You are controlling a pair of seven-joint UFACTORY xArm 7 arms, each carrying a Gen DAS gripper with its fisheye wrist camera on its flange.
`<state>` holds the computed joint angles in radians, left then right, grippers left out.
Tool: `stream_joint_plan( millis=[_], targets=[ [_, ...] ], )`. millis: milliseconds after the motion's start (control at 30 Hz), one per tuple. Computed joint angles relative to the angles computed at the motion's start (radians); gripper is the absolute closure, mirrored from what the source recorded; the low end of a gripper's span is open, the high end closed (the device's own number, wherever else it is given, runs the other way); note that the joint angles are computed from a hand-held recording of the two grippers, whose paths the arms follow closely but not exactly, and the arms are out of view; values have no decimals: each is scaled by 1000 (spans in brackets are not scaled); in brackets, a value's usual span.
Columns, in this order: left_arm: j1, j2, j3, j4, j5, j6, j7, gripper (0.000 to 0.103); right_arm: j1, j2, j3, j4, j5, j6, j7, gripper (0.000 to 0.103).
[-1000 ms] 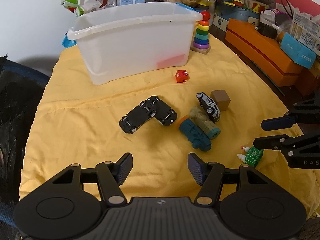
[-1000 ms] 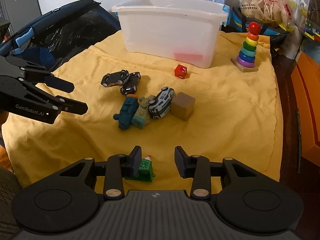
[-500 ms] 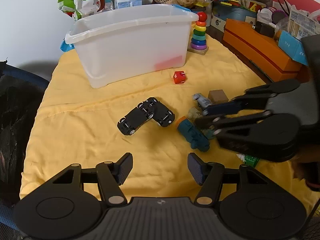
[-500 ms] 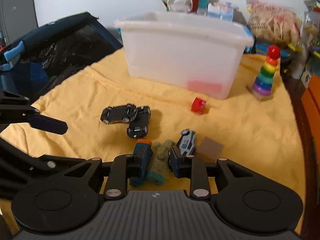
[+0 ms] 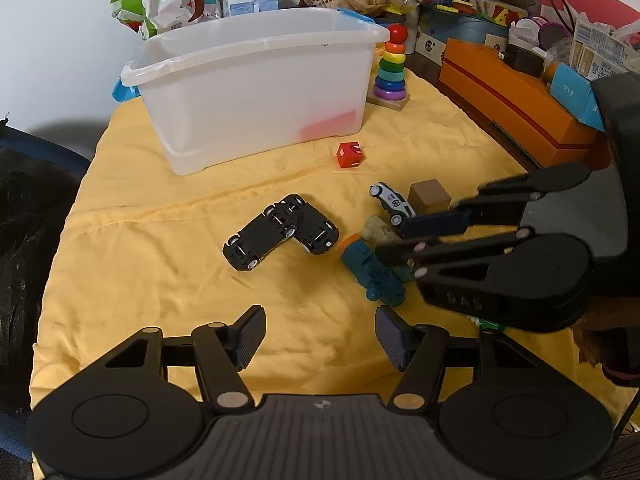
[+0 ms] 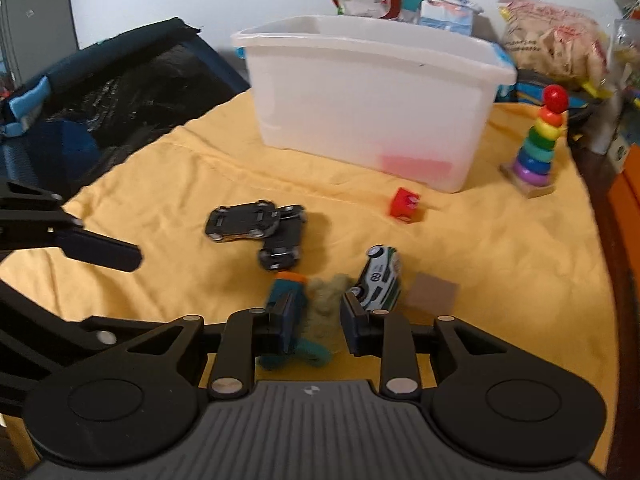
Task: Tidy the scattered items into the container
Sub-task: 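Grasp the olive-green toy with the right tool while the left tool grasps the teal car, then carry both toys over the white bin and open both tools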
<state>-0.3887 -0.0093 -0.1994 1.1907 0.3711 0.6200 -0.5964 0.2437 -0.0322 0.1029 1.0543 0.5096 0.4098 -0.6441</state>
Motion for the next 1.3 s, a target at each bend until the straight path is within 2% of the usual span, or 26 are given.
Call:
stream_joint_plan(
  millis=[167,333,533,667,767,867,900,933,1033,1100,1133,1167,1233,1300],
  targets=[
    [-1,-2,0,-4,16,5,-22,39,-17,29,3,13,-203,30,218,71],
    [-1,5,0,4,7,0,-24,39,-23,36,8,9,-146,1,134,74],
    [-12,54,1,50,-53,-32,16,39,-33,-35,-14,-33,-129,45,93,74],
    [-25,129,9,115,-131,-41,-6,39,-48,-69,-36,-73,-158,76,117,74],
    [-42,205,25,180,-168,-19,-53,39,-52,-86,-53,-88,-137,88,97,74],
    [-64,253,47,216,-154,-3,-88,51,-49,-95,-62,-96,-113,90,60,74],
    [-78,252,61,210,-131,-18,-89,66,-47,-97,-65,-97,-101,93,45,73],
    [-69,258,48,219,-135,-7,-48,75,-46,-99,-67,-100,-89,93,31,73],
    [-78,244,52,207,-116,-4,-6,76,-44,-101,-69,-105,-65,78,12,69],
    [-80,220,52,180,-104,-10,11,76,-41,-94,-68,-105,-51,58,4,58],
    [-78,205,49,163,-105,-19,24,76,-39,-89,-68,-102,-44,55,-1,57],
    [-74,189,46,147,-108,-31,40,76,-38,-80,-68,-96,-39,61,-10,57],
    [-77,156,44,119,-83,-35,45,76,-40,-72,-62,-86,-52,84,-20,71],
    [-74,124,42,98,-58,-42,48,76,-38,-78,-58,-76,-59,107,-49,74]
  ],
)
